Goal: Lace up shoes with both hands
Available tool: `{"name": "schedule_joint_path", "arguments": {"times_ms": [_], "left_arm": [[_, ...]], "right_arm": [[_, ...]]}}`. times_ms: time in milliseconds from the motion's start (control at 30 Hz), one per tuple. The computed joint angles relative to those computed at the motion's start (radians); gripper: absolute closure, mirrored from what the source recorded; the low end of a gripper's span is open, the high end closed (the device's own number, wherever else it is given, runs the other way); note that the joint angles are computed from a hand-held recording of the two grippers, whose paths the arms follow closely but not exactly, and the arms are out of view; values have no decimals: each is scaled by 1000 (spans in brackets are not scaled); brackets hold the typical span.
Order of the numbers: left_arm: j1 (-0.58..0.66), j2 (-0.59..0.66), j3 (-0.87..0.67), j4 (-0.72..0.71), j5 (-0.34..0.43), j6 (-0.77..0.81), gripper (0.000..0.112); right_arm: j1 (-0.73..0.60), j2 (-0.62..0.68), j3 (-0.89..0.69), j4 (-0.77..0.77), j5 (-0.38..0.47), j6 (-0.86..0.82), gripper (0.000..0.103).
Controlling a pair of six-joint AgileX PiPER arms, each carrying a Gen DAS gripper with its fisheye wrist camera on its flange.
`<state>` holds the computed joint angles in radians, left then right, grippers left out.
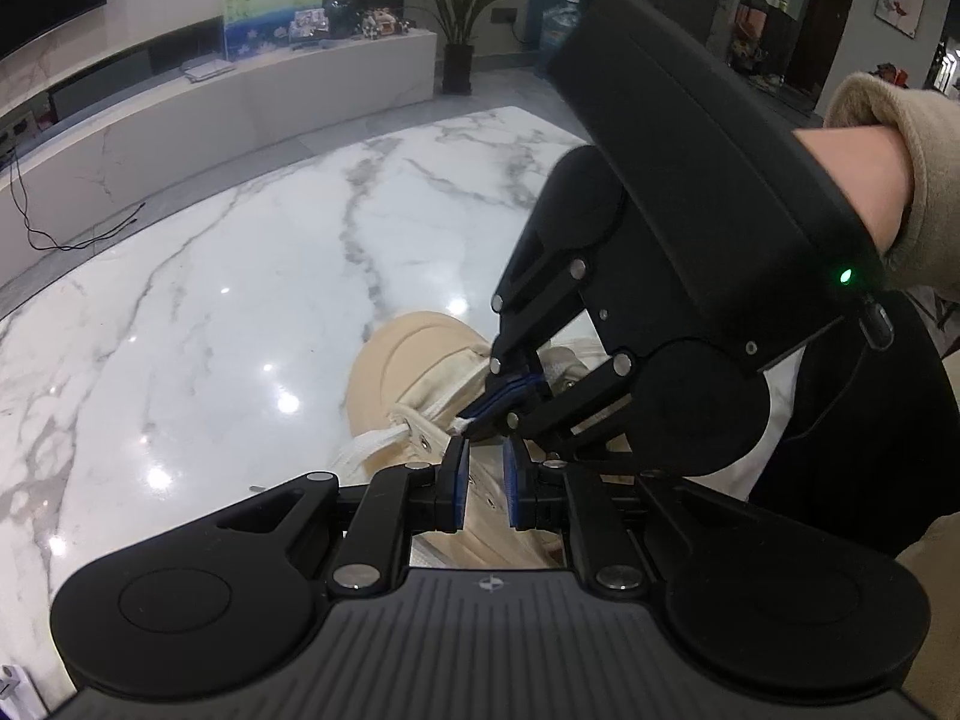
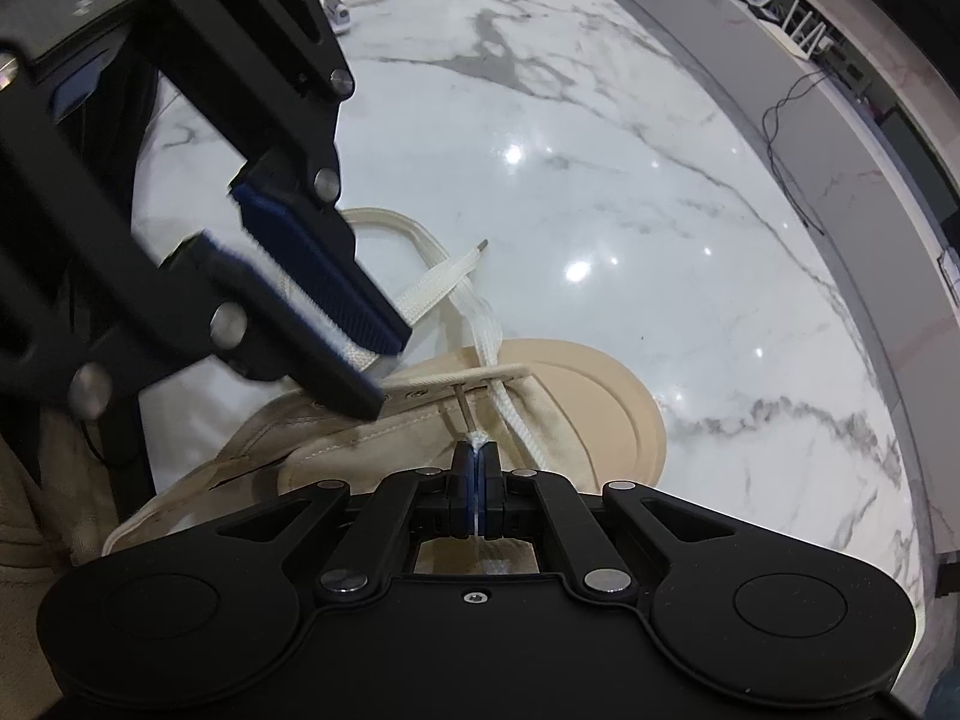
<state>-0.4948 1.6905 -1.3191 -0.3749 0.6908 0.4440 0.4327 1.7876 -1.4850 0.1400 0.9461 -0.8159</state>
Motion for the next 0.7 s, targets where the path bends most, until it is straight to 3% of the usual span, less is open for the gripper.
{"name": "schedule_joint_path", "arguments": {"times_ms": [700], "left_arm": [[27,-22,24,16,18,-33,101]], "right_arm": [[-7,-12,1,36,-4,-17,103]]}}
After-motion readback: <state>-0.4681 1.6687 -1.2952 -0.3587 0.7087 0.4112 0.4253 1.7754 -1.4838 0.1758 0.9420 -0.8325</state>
